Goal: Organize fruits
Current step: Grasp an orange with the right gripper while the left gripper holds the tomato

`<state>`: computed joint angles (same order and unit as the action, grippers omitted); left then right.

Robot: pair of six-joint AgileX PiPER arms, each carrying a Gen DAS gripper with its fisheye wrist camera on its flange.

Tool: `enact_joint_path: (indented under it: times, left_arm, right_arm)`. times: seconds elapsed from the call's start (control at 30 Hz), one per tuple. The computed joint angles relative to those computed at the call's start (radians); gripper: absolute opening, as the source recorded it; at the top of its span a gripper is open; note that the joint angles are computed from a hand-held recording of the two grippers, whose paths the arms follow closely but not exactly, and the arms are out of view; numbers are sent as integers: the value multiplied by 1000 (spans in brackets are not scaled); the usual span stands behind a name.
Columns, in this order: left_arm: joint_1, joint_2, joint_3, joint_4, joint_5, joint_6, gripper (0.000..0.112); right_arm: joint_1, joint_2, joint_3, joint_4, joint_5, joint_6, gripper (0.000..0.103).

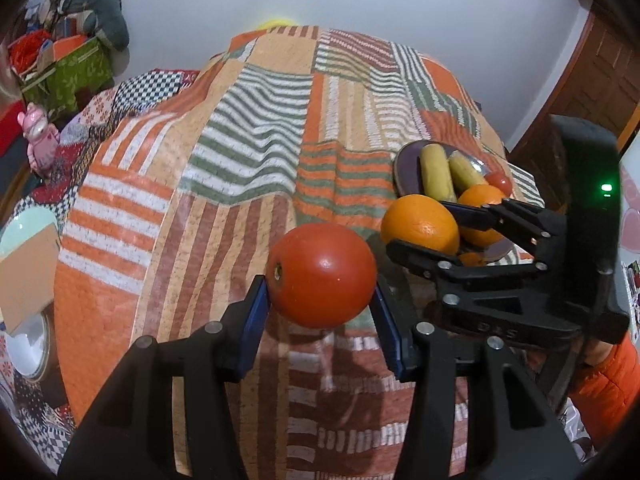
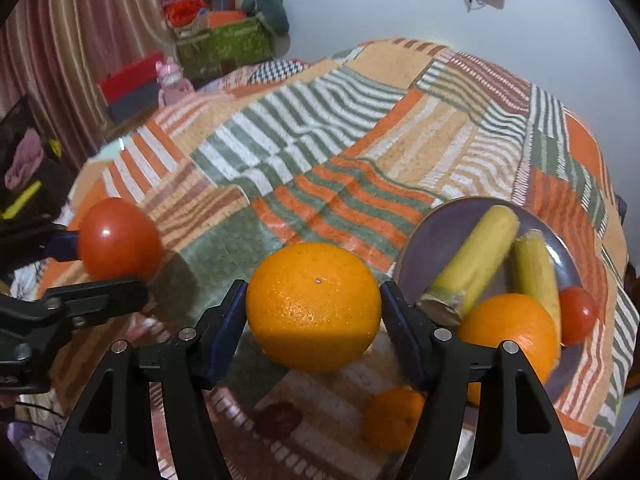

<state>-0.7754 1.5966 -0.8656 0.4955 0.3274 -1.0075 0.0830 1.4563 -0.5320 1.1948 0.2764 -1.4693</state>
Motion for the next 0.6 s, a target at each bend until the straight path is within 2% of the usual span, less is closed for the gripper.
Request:
enact_joint_path:
  times: [0.2,0.33,0.6]
  left_arm:
    - [-41,27,-99,22,63,2,50]
    - [-65,71,-206,16,101,36,50]
    - [-99,199,-450,-10,179,131,50]
  right_arm:
    - [-163,-132,11,-52,126,-1,63]
    - [-304,-175,-11,-50,209,-54,63]
    - [-536,-142,-84,4,313,-183,63]
